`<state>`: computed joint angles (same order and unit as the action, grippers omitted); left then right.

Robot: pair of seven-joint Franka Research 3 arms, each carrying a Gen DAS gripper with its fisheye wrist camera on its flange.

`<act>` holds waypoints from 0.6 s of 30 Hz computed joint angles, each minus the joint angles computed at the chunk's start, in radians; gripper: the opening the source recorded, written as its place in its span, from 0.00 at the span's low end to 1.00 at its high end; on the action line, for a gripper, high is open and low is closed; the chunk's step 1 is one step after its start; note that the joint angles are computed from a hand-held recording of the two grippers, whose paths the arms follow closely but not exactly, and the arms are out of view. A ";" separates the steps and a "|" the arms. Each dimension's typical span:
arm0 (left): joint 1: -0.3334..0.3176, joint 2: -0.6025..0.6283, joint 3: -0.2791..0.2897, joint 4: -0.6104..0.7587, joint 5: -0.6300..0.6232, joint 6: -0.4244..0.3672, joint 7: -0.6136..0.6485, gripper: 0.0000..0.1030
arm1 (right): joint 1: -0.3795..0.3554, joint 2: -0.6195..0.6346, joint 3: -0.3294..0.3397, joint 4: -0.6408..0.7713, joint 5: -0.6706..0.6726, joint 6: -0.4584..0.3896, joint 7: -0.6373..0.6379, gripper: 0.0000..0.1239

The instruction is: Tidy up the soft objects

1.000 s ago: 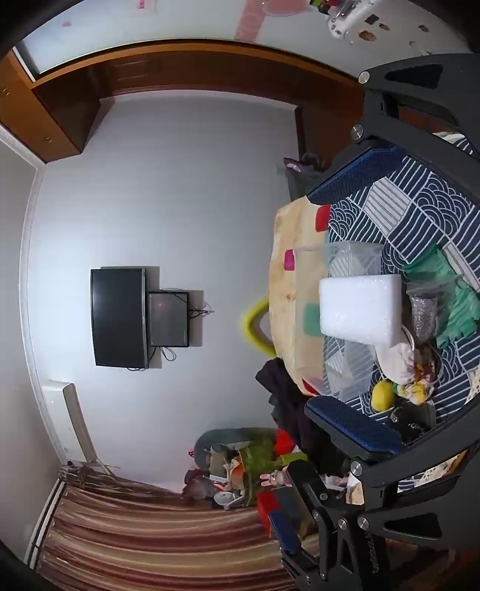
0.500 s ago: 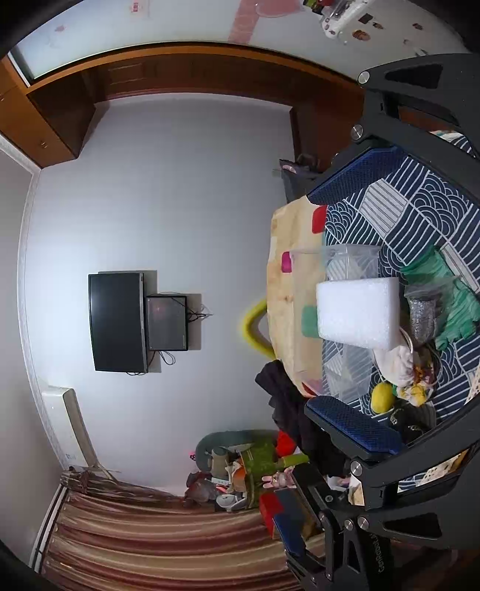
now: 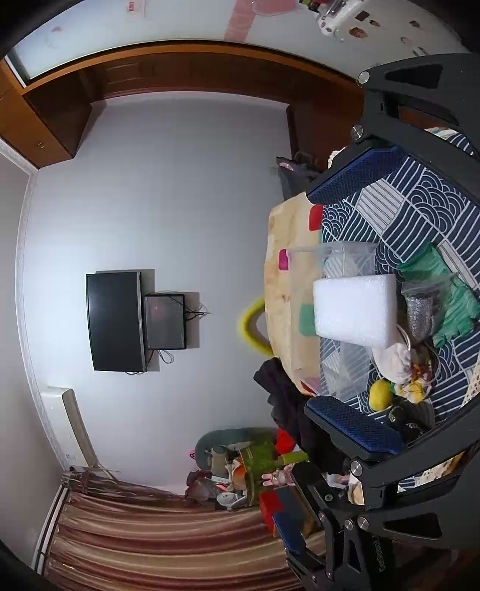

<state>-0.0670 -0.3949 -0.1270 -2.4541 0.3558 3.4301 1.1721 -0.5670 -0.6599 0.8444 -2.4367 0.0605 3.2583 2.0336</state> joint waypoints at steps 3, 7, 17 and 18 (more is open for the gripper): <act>0.001 0.001 0.000 0.001 0.001 0.000 -0.001 1.00 | 0.000 -0.002 0.000 -0.001 0.000 0.001 0.001 0.83; -0.001 0.001 0.002 0.001 0.003 -0.001 -0.002 1.00 | 0.005 0.004 -0.005 0.001 -0.002 -0.001 -0.002 0.83; 0.032 0.002 -0.033 0.005 -0.013 0.002 0.003 1.00 | -0.002 0.003 0.004 0.002 -0.002 0.003 -0.002 0.83; 0.031 0.002 -0.032 0.004 -0.013 0.004 0.003 1.00 | -0.003 0.003 0.004 0.002 -0.002 0.004 -0.002 0.83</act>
